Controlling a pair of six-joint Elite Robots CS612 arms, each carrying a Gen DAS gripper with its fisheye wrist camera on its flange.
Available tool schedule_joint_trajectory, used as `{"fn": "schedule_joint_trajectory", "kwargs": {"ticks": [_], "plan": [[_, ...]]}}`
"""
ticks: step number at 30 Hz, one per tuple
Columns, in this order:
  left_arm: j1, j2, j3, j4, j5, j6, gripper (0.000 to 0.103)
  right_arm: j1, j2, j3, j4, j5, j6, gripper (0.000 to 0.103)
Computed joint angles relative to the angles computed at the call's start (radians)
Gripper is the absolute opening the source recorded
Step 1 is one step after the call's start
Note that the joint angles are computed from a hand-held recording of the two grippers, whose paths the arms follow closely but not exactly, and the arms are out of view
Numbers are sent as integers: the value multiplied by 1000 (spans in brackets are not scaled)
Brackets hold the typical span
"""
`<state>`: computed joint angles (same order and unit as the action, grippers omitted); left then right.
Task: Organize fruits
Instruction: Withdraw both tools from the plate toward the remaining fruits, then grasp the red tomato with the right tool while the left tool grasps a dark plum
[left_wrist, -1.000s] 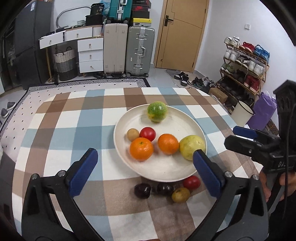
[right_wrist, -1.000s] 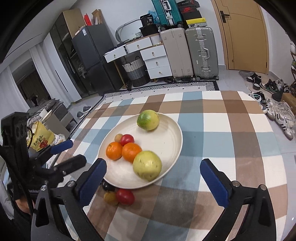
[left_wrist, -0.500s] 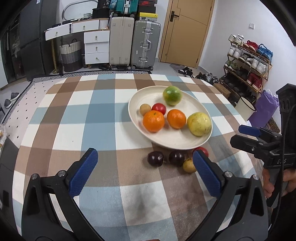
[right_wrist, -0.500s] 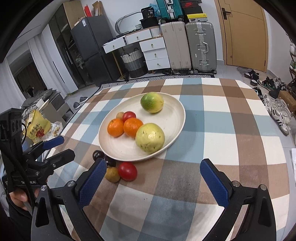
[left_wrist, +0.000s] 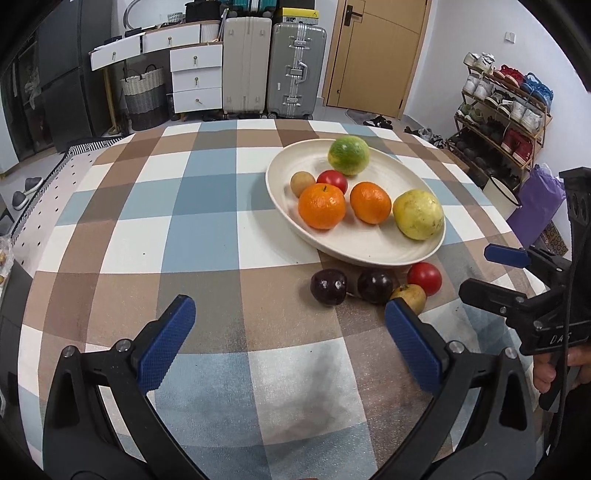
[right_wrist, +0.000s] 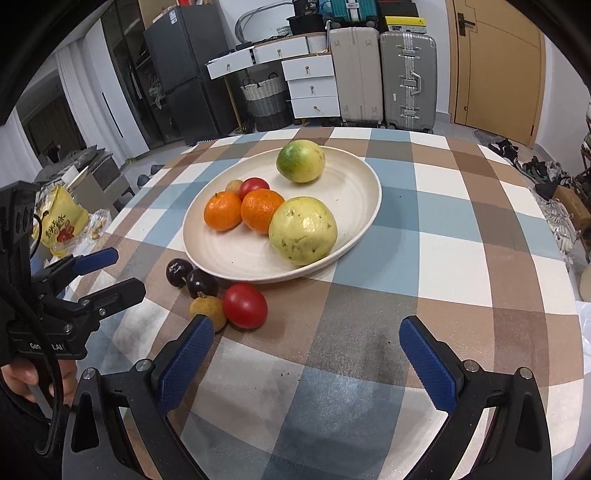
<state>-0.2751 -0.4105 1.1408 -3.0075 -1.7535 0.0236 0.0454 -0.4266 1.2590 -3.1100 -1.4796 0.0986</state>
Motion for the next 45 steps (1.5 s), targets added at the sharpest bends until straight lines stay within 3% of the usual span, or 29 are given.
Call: {"fn": "schedule_joint_trajectory", "kwargs": {"ticks": [20, 24, 29, 32, 39, 45], "plan": [[5, 45, -81, 98, -5, -25, 102, 15, 36, -66, 62, -37, -76, 99], [9, 54, -100, 114, -25, -32, 102, 22, 45, -83, 74, -78, -92, 99], [8, 65, -121, 131, -30, -30, 102, 23, 48, -88, 72, -77, -105, 98], [8, 74, -138, 146, -41, -32, 102, 19, 48, -88, 75, -48, -110, 92], [12, 79, -146, 137, -88, -12, 85, 14, 45, -79, 63, 6, -143, 76], [16, 83, -147, 125, -144, 6, 55, 5, 49, -81, 59, 66, -139, 69]]}}
